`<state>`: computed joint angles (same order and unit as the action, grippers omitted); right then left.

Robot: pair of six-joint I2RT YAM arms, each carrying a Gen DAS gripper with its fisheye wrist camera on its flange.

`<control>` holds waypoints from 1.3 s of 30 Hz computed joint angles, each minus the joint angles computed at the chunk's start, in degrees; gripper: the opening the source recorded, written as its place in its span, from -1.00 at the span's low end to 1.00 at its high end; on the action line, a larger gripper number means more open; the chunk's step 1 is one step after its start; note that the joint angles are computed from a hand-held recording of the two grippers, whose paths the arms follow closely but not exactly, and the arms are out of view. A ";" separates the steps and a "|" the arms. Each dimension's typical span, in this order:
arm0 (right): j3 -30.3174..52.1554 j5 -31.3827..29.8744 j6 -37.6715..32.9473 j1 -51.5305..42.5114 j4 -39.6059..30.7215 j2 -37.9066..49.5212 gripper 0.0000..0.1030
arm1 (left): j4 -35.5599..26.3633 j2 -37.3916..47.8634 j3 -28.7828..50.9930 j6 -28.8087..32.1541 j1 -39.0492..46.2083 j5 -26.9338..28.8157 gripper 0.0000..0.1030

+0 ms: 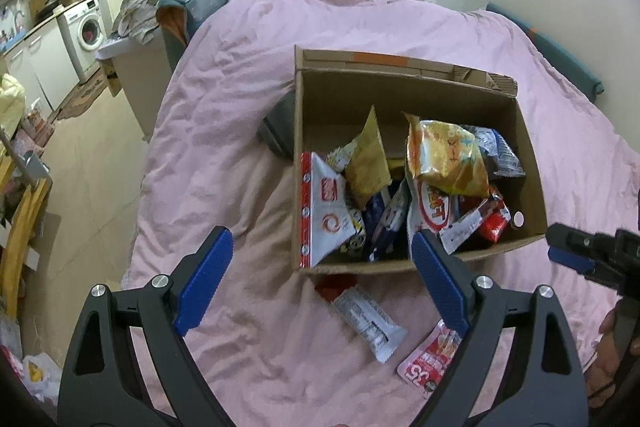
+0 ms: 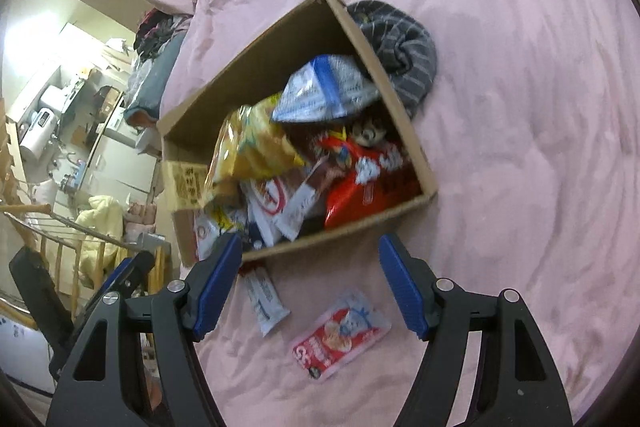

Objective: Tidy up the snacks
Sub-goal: 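Withdraw both tools from the box toward the last loose snacks, then grasp the red-white snack pouch with the right tool while the left tool grasps the white-red bar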

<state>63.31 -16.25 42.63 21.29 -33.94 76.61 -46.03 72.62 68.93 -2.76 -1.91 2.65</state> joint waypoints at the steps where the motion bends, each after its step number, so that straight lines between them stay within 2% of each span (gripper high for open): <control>1: -0.57 0.04 0.44 0.76 -0.10 -0.45 0.43 | -0.39 -0.50 -0.44 -0.13 0.24 0.22 0.73; 12: -3.48 1.28 3.60 6.96 -1.36 -0.43 0.43 | -3.88 -4.16 -3.76 -0.50 1.13 0.77 0.73; 17: -3.65 -0.20 4.39 8.37 -0.73 2.00 0.43 | -6.10 -4.39 -5.25 -0.78 2.09 -1.36 0.73; 23: -4.57 -5.19 6.88 8.65 1.94 6.30 0.43 | -8.20 -3.53 -6.90 -0.96 6.66 0.09 0.73; 30: -2.25 -7.77 9.23 10.46 3.47 13.44 0.43 | -9.10 -2.59 -7.08 0.30 11.83 1.22 0.73; 35: 4.24 0.03 7.89 13.25 -4.41 19.56 0.43 | -9.42 -2.04 -7.32 1.94 14.95 2.57 0.73; 39: 3.33 0.72 11.29 13.06 -6.24 18.57 0.45 | -9.67 -1.75 -7.31 2.20 15.90 3.18 0.73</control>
